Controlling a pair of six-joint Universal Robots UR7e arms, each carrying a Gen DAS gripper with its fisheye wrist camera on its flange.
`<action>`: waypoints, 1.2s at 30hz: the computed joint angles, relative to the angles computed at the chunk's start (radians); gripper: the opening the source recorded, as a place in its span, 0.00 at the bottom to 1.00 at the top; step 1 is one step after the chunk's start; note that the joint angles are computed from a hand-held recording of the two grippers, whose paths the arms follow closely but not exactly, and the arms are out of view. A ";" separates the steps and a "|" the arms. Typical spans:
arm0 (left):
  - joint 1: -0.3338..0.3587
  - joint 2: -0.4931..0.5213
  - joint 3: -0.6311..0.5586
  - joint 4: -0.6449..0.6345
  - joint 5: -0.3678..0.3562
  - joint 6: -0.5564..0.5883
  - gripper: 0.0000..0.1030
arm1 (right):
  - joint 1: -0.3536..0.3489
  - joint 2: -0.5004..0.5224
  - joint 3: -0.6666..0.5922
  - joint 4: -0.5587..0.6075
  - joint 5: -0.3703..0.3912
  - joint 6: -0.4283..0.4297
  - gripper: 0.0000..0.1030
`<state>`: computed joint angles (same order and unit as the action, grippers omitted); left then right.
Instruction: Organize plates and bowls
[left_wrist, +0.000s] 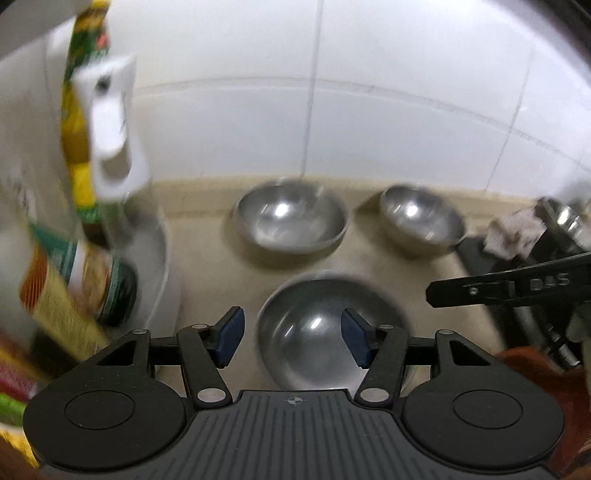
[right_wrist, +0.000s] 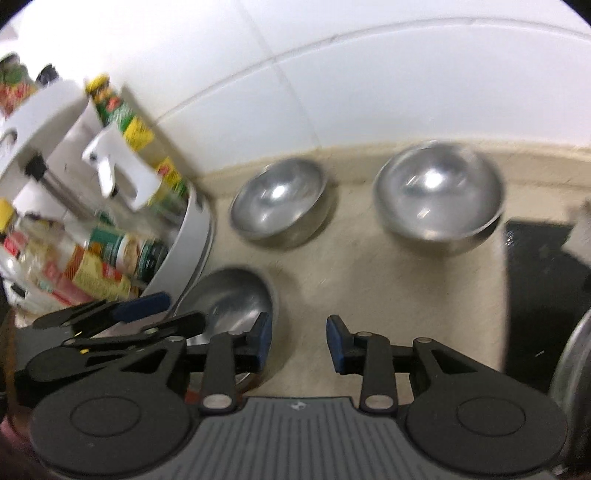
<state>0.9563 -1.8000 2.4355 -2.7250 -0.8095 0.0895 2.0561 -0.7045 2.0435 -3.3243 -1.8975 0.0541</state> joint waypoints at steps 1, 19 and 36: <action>-0.011 0.014 -0.007 -0.025 -0.017 0.018 0.63 | -0.001 -0.008 0.003 -0.017 -0.016 -0.010 0.28; 0.094 0.554 -0.347 -0.067 -0.187 -0.052 0.55 | -0.139 0.007 -0.169 0.021 -0.191 -0.104 0.22; 0.053 0.415 -0.247 0.046 -0.174 -0.066 0.47 | -0.120 -0.098 -0.065 0.168 -0.136 -0.008 0.13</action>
<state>1.0093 -1.3854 2.1890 -2.6795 -0.9831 0.0235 1.9358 -0.8023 1.9782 -3.1563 -2.0333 0.0459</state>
